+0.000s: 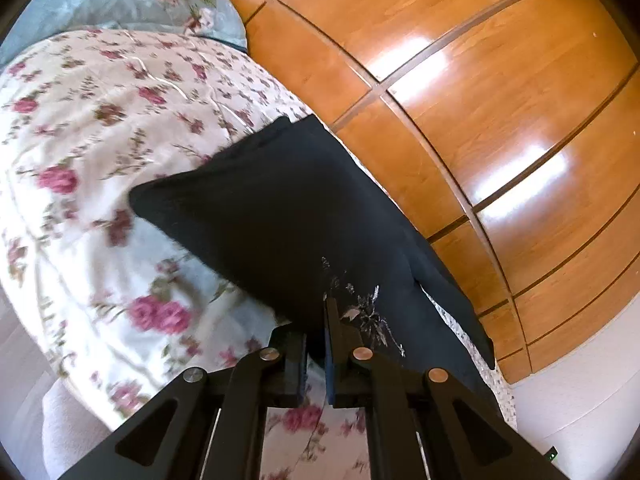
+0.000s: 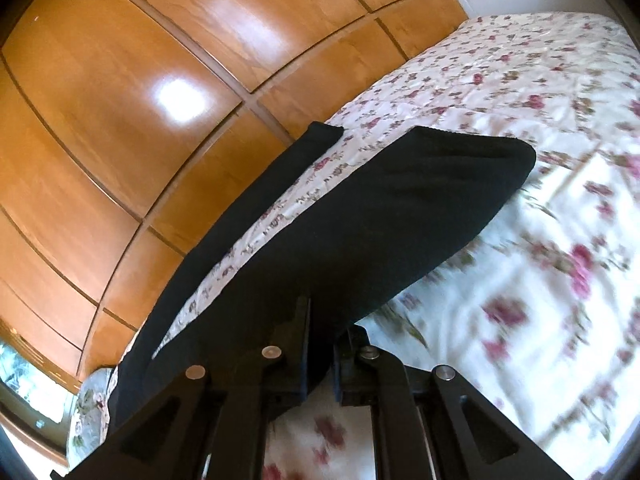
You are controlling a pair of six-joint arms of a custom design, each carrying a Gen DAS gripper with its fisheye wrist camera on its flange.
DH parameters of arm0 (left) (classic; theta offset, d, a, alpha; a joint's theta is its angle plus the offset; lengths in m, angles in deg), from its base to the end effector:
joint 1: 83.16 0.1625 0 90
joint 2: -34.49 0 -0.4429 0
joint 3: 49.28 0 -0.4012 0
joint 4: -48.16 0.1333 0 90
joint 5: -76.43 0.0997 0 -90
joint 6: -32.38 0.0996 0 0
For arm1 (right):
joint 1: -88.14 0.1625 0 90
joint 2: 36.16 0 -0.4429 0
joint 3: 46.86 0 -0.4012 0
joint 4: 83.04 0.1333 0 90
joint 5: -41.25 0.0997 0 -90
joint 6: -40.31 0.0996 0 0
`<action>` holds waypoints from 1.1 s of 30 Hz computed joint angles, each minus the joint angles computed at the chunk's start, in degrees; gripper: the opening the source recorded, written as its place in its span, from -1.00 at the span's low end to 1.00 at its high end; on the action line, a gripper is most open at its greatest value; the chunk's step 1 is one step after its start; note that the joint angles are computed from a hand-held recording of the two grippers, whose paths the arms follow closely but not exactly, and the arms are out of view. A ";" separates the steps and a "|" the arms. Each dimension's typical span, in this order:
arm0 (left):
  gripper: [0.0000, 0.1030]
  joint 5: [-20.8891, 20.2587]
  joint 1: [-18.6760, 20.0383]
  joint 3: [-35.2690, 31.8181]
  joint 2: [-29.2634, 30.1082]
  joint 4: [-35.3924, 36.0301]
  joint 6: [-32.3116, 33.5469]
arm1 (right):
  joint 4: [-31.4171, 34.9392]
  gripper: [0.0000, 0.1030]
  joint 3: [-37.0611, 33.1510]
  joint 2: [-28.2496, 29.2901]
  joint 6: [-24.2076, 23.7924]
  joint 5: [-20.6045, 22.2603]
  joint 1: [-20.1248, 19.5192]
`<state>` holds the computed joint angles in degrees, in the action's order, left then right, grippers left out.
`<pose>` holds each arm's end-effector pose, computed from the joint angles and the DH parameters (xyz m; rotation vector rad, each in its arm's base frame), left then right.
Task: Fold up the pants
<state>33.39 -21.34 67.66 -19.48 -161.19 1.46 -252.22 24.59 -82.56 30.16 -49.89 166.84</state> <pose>-0.0803 -0.5862 0.2087 -0.6163 2.3871 -1.6340 -0.0296 -0.8181 0.3358 -0.0399 -2.6422 1.3217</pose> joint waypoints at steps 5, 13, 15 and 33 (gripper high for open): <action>-0.88 1.29 -1.10 3.56 -1.13 -0.14 -3.39 | -1.60 -0.84 4.33 -2.11 0.93 -1.41 -0.74; -0.23 0.26 0.32 1.40 0.59 -3.64 1.76 | -1.24 -0.70 3.40 -1.59 -2.42 -3.00 -0.29; -0.19 -1.37 1.34 1.08 0.70 -4.60 0.32 | -0.83 -0.64 2.97 -1.61 -1.91 -2.65 -0.49; -0.89 3.75 -0.44 0.66 -1.43 -3.35 0.42 | -1.31 -0.76 -1.61 -1.81 2.46 -7.93 -0.44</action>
